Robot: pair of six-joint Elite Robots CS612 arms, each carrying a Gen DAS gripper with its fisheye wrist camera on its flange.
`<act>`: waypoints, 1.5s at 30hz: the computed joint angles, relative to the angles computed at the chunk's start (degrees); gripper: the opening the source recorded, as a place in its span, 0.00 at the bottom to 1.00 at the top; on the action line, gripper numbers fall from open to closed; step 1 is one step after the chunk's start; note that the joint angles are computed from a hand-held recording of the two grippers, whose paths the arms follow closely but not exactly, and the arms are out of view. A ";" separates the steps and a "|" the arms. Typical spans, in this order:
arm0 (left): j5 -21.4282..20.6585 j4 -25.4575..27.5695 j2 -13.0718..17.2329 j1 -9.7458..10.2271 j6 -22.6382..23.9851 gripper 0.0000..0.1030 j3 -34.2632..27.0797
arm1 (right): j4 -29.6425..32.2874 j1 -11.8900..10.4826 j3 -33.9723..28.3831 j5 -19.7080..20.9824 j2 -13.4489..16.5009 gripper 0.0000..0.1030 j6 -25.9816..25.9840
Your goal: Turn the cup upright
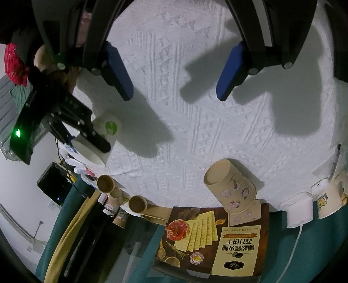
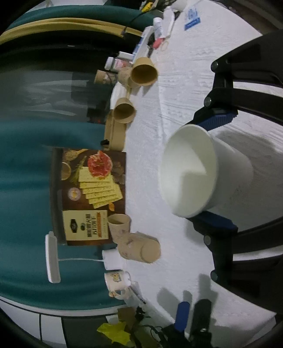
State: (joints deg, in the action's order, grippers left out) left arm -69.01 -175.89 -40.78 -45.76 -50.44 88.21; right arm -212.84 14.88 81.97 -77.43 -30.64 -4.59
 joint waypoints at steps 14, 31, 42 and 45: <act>0.38 -0.03 -0.46 -0.77 1.26 0.77 0.37 | 3.79 -0.37 4.71 0.22 -2.01 0.68 2.45; -0.12 3.20 0.49 -3.07 5.25 0.77 -2.31 | -1.13 -3.28 16.10 -2.44 -6.18 0.69 9.12; 3.52 3.13 1.30 -4.96 9.27 0.79 -4.80 | -0.42 -6.08 21.80 -3.90 -10.25 0.69 16.71; 6.10 1.53 1.26 -5.82 12.41 0.89 -5.39 | -0.81 -6.89 22.88 -3.81 -11.19 0.69 18.14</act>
